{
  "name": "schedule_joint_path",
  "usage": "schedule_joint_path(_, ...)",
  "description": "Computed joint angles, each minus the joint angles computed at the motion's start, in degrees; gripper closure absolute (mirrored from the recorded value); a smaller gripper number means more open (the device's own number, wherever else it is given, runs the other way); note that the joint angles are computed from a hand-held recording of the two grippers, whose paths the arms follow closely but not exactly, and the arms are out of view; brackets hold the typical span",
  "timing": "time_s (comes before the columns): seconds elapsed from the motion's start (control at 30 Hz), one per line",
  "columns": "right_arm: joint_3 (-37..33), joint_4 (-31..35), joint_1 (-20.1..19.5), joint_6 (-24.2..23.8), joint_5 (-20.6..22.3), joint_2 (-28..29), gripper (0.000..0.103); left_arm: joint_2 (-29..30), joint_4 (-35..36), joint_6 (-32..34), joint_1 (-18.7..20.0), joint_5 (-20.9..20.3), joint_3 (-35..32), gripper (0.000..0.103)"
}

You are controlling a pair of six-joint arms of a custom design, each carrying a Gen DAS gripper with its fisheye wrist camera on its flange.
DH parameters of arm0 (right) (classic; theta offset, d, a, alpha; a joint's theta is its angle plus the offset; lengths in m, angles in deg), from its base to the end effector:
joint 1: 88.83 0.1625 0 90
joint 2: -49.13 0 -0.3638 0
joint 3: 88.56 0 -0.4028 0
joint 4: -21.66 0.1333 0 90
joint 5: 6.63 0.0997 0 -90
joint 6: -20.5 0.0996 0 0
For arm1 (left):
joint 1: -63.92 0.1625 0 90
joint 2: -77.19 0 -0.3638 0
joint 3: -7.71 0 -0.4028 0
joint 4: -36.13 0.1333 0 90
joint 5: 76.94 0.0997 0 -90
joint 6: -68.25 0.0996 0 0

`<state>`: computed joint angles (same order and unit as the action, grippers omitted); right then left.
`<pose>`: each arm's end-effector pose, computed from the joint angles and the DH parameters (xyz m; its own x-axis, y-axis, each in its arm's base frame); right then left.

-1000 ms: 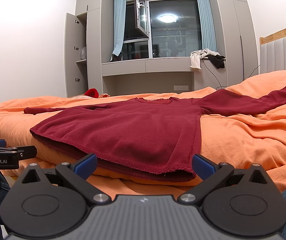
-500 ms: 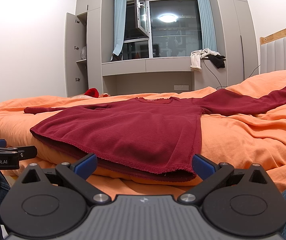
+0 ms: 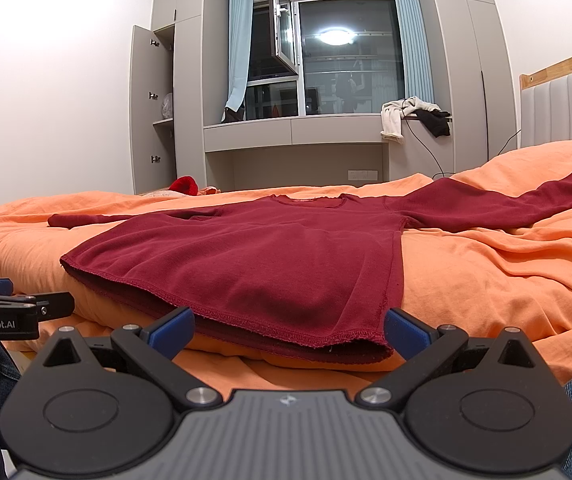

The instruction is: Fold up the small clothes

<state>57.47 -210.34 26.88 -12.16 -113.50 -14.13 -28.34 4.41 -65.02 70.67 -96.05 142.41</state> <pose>0.2447 -0.2676 0.1247 -0.6972 -0.4091 0.5887 -0.7105 0.2853 -0.6433 -0.1979 -0.2524 0.2156 -0.6483 -0.3027 -0.6986 0.6243 0.3139 -0.7154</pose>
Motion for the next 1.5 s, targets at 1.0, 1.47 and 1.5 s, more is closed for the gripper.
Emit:
schedule_joint_path(1.0,0.54,0.19,0.47,1.00,-0.70,-0.84,0.000,0.11,-0.31,0.64,0.25,-0.03,-0.15,0.001)
schedule_joint_path(1.47,-1.58,5.72,1.89,3.97,-5.98,-1.34,0.000,-1.37,-7.23,9.55,2.11,0.68,0.90,0.001)
schedule_joint_path(1.5,-2.21,6.71,2.33,4.49,-7.41,-1.20,0.000,-1.61,-7.79,10.35,2.19,0.70,1.03,0.001)
